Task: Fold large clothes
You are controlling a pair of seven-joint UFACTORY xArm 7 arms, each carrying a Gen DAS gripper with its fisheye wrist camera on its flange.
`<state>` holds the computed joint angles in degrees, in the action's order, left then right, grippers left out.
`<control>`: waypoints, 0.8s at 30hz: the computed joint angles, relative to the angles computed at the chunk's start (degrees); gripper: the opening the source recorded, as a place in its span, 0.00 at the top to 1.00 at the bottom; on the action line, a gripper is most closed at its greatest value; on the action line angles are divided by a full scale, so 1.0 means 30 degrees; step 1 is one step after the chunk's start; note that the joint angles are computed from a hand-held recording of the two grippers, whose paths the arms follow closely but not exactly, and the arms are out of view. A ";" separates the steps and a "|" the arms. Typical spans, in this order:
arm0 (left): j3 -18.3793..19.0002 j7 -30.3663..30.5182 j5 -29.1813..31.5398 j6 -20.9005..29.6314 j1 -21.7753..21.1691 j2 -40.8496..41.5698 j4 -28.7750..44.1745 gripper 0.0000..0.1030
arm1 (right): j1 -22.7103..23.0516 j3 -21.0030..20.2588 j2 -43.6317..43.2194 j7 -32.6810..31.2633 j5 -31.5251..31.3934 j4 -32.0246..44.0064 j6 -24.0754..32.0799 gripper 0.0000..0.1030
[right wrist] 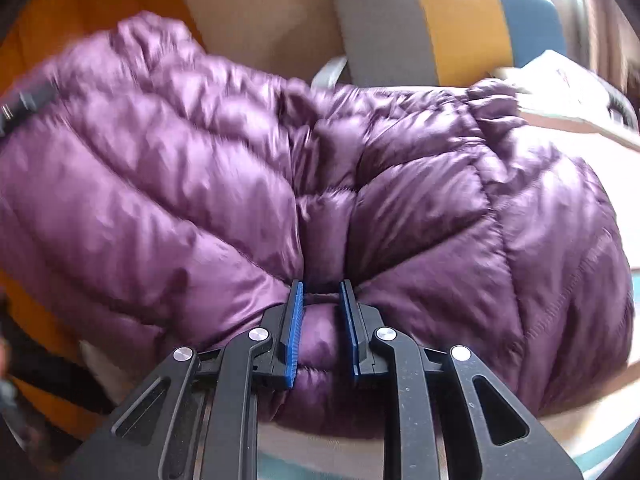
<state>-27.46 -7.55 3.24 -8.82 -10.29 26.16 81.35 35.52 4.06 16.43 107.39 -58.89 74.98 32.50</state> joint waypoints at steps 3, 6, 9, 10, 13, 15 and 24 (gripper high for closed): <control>0.2684 -0.0318 -0.0329 -0.0066 -0.2797 -0.0376 0.0365 0.77 | 0.0490 0.0360 -0.1598 0.0614 -0.0504 -0.1062 0.2817 0.81; 0.4193 -0.0461 -0.0448 -0.0116 -0.4634 -0.0494 0.0691 0.75 | 0.0599 0.1364 -0.2451 -0.0538 0.0419 -0.1267 0.7133 0.81; 0.4954 -0.0506 -0.0454 -0.0010 -0.5922 -0.0487 0.1022 0.73 | 0.0145 0.1933 -0.3788 0.0648 0.0590 -0.2693 0.8623 0.81; 0.5043 -0.0430 -0.0371 0.0104 -0.6205 -0.0409 0.1206 0.72 | -0.0241 0.2025 -0.4269 0.1015 0.0648 -0.3311 0.8346 0.81; 0.5153 -0.0245 -0.0199 0.0377 -0.6935 -0.0187 0.1702 0.71 | -0.1168 0.2440 -0.5146 0.1688 0.0866 -0.4536 0.8107 0.81; 0.5337 -0.0091 -0.0052 0.0642 -0.7559 0.0015 0.2055 0.70 | -0.1380 0.2976 -0.5512 0.2151 0.1061 -0.4968 0.8546 0.81; 0.4853 0.0983 0.0404 0.3027 -0.9183 0.1901 0.4640 0.67 | -0.1946 0.3989 -0.6910 0.2781 0.2039 -0.6201 1.0362 0.81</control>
